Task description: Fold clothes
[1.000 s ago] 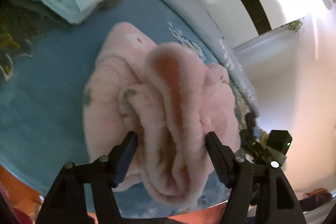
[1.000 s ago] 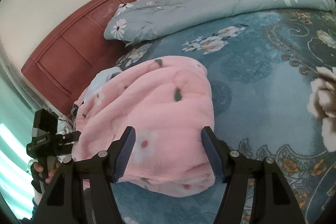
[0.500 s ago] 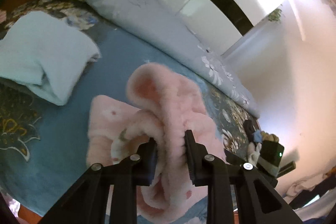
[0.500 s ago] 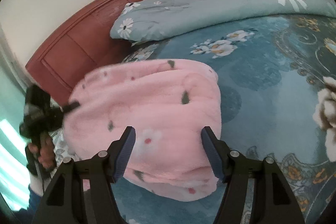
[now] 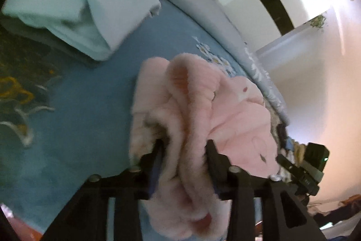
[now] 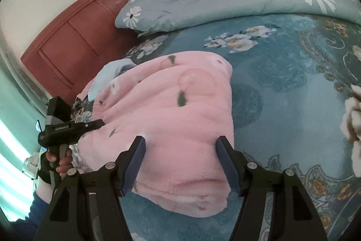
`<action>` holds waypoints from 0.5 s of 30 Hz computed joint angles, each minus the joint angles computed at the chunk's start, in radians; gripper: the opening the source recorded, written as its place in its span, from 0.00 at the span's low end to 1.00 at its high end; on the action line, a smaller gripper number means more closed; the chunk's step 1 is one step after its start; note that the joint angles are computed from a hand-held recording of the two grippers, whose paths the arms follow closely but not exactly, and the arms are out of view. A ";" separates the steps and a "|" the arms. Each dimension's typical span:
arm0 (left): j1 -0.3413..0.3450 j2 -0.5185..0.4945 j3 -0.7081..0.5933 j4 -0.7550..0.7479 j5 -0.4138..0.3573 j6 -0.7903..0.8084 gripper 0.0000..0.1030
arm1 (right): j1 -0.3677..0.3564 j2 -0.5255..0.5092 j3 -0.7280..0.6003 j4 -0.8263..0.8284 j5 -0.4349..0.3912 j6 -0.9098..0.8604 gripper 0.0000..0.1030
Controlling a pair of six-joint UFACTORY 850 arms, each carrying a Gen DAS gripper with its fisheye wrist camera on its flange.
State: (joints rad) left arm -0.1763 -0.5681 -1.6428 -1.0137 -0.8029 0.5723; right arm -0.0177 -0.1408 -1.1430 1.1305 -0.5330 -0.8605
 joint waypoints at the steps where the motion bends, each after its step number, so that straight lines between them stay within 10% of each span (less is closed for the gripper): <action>1: 0.001 0.031 0.017 0.049 0.038 -0.022 0.54 | -0.003 0.007 -0.001 -0.008 0.002 0.000 0.65; 6: -0.027 0.127 0.035 0.146 0.208 -0.054 0.61 | -0.010 0.004 -0.074 -0.093 0.024 0.021 0.65; 15: -0.153 -0.031 -0.173 0.492 0.153 -0.277 0.63 | 0.076 -0.204 -0.367 -0.375 -0.060 0.277 0.65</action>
State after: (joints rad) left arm -0.3291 -0.5996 -1.8159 -0.5219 -0.6503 0.2951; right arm 0.0581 -0.3445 -1.5102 0.7560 -0.5926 -0.5836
